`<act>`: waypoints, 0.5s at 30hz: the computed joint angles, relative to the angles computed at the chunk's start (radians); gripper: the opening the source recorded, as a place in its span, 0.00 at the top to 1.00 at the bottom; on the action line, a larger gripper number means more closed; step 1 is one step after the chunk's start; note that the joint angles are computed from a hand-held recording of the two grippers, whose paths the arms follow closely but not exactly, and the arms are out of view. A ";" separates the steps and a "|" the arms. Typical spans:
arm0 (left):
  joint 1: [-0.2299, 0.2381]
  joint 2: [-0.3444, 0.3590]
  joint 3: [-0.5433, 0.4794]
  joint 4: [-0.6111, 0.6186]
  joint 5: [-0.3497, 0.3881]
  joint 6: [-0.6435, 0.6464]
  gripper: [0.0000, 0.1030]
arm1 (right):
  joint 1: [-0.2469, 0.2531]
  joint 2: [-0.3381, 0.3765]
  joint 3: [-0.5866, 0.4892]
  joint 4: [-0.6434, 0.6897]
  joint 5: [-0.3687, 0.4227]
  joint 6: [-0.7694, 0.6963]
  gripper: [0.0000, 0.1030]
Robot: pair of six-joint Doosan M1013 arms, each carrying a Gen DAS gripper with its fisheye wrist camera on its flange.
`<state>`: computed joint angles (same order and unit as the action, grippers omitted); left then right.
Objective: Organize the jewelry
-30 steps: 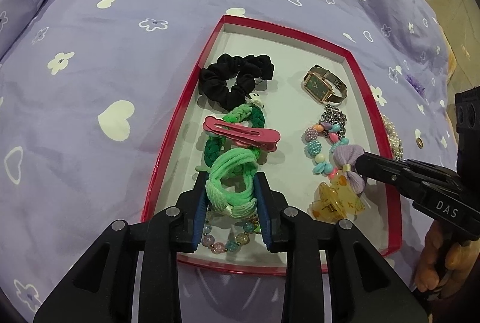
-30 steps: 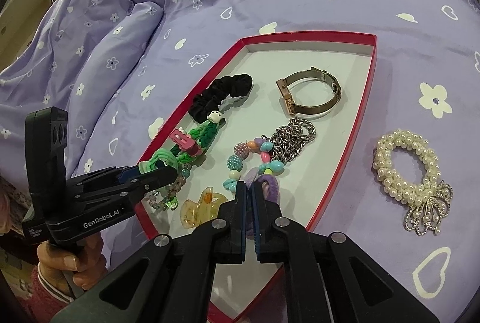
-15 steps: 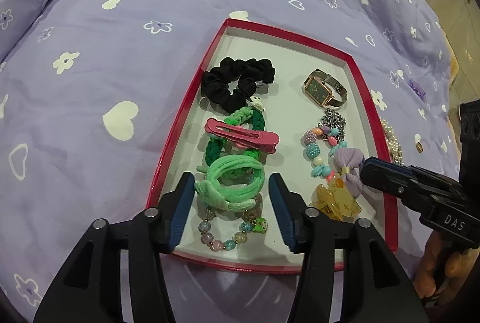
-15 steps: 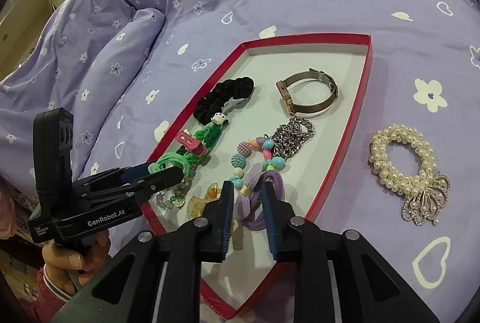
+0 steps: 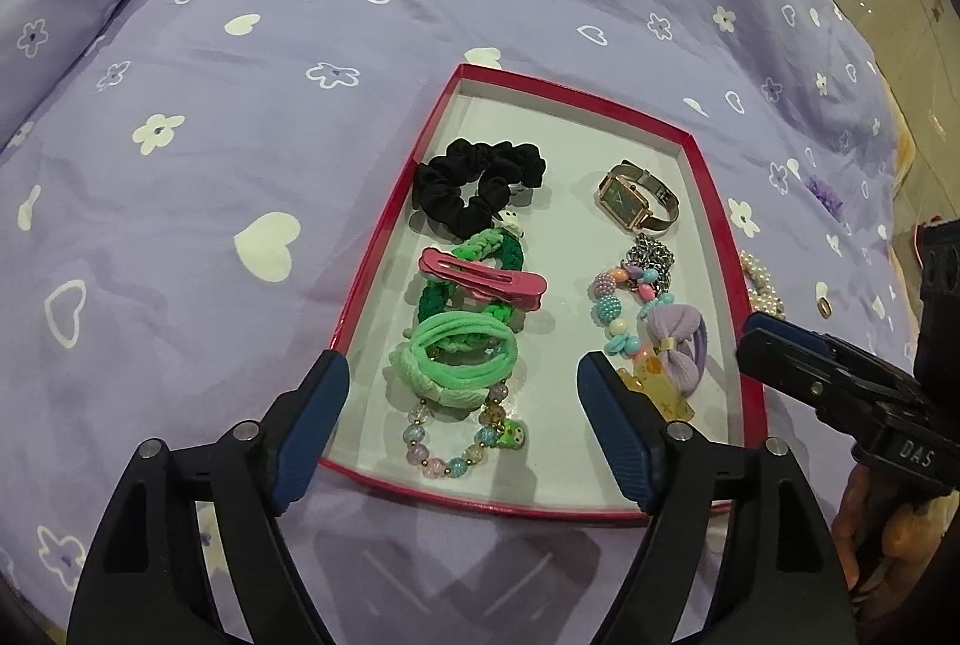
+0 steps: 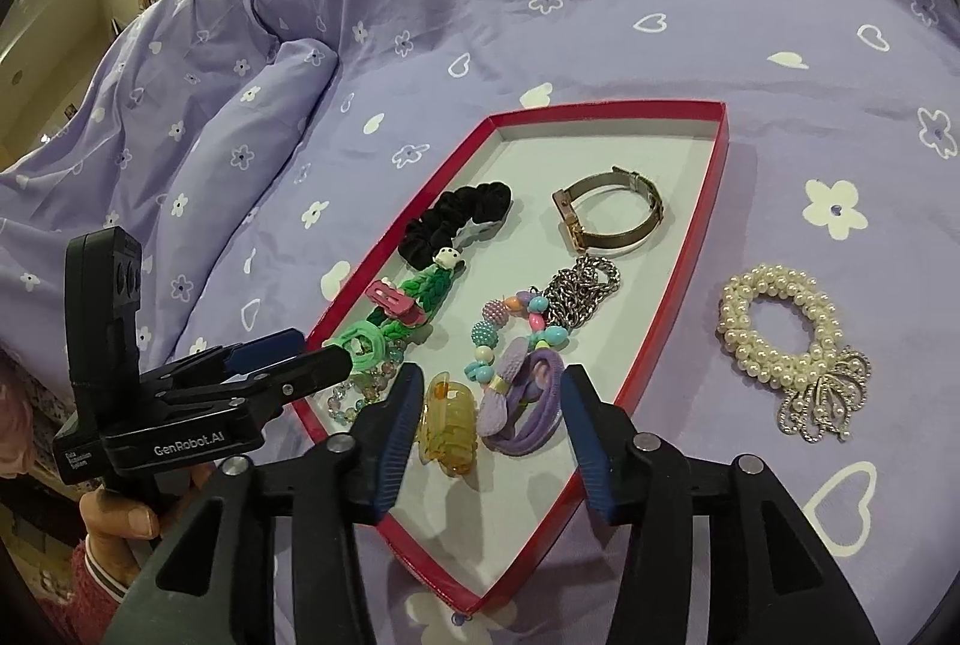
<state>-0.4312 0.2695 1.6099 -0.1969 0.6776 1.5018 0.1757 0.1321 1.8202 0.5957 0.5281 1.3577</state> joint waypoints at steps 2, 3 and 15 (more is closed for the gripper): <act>0.000 -0.006 0.003 0.007 0.000 -0.013 0.22 | 0.006 -0.009 0.007 -0.025 -0.023 0.020 0.39; -0.001 -0.010 0.007 0.013 -0.004 -0.021 0.21 | 0.010 -0.015 0.011 -0.048 -0.038 0.035 0.37; -0.018 -0.060 0.049 0.174 -0.035 -0.199 0.12 | 0.029 -0.055 0.051 -0.079 -0.109 0.061 0.25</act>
<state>-0.4496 0.2097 1.6593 -0.0229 0.6428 1.3032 0.2046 0.0775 1.8710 0.5171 0.4189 1.4183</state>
